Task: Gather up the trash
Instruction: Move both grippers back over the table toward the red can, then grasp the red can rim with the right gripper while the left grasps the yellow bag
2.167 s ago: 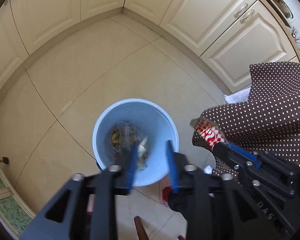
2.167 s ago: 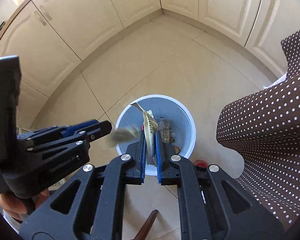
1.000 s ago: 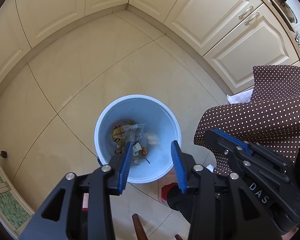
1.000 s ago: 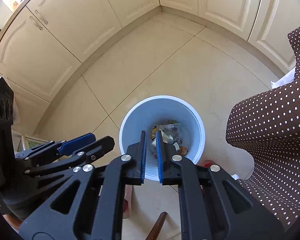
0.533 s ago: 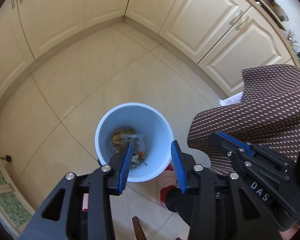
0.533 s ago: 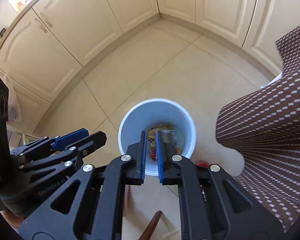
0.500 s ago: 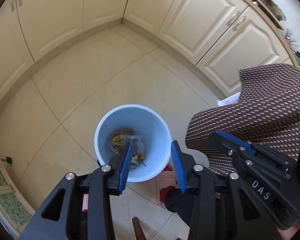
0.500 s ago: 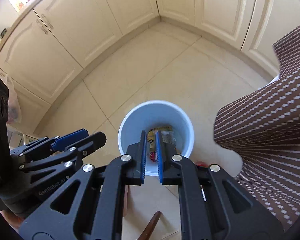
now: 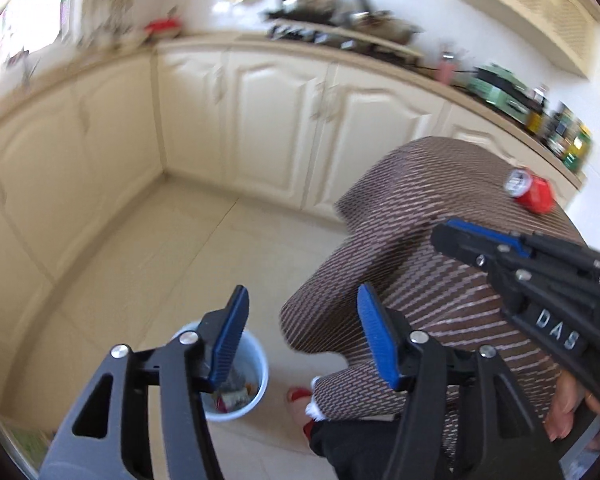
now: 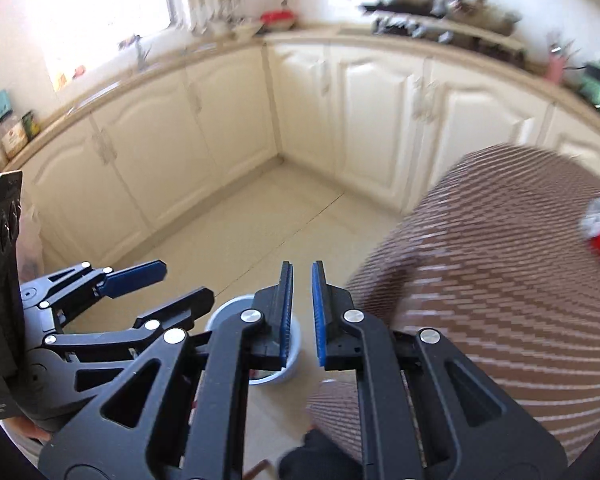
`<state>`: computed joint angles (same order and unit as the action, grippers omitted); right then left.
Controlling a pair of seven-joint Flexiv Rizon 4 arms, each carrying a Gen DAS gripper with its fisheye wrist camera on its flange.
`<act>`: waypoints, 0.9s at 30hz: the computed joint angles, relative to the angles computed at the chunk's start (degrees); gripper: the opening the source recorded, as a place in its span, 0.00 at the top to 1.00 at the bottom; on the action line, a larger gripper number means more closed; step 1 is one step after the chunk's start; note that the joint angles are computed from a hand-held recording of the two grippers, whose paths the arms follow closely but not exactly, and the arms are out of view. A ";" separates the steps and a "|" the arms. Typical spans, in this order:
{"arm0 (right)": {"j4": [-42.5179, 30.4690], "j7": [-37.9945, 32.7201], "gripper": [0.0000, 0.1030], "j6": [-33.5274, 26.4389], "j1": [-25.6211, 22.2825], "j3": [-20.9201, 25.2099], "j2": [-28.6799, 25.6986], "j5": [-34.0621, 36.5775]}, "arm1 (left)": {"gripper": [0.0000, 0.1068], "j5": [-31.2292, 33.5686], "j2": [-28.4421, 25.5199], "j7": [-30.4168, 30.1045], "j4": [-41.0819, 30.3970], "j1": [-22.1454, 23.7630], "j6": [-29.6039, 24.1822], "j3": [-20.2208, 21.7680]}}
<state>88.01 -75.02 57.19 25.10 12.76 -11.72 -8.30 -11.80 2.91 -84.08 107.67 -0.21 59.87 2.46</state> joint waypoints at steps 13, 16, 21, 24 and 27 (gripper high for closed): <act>7.69 -0.67 0.90 1.82 -13.49 -6.41 10.03 2.32 | 0.31 7.23 -9.80 -3.22 -19.87 -8.44 -7.33 -6.97; 7.42 -0.96 0.88 1.23 -16.00 -7.74 9.61 2.51 | 0.30 9.28 -14.15 -4.15 -25.69 -10.81 -9.35 -7.43; 5.38 -2.37 0.70 0.53 -19.22 -8.93 7.28 6.42 | 0.30 12.20 -21.59 -6.98 -36.12 -14.47 -13.46 -6.63; 1.41 -3.43 0.51 -0.35 -20.06 -8.89 3.94 9.74 | 0.30 13.77 -24.85 -8.71 -41.14 -15.98 -15.67 -5.48; -2.01 -4.04 0.51 -0.96 -20.87 -8.51 1.15 11.55 | 0.30 13.69 -27.08 -9.51 -44.09 -16.31 -16.90 -4.83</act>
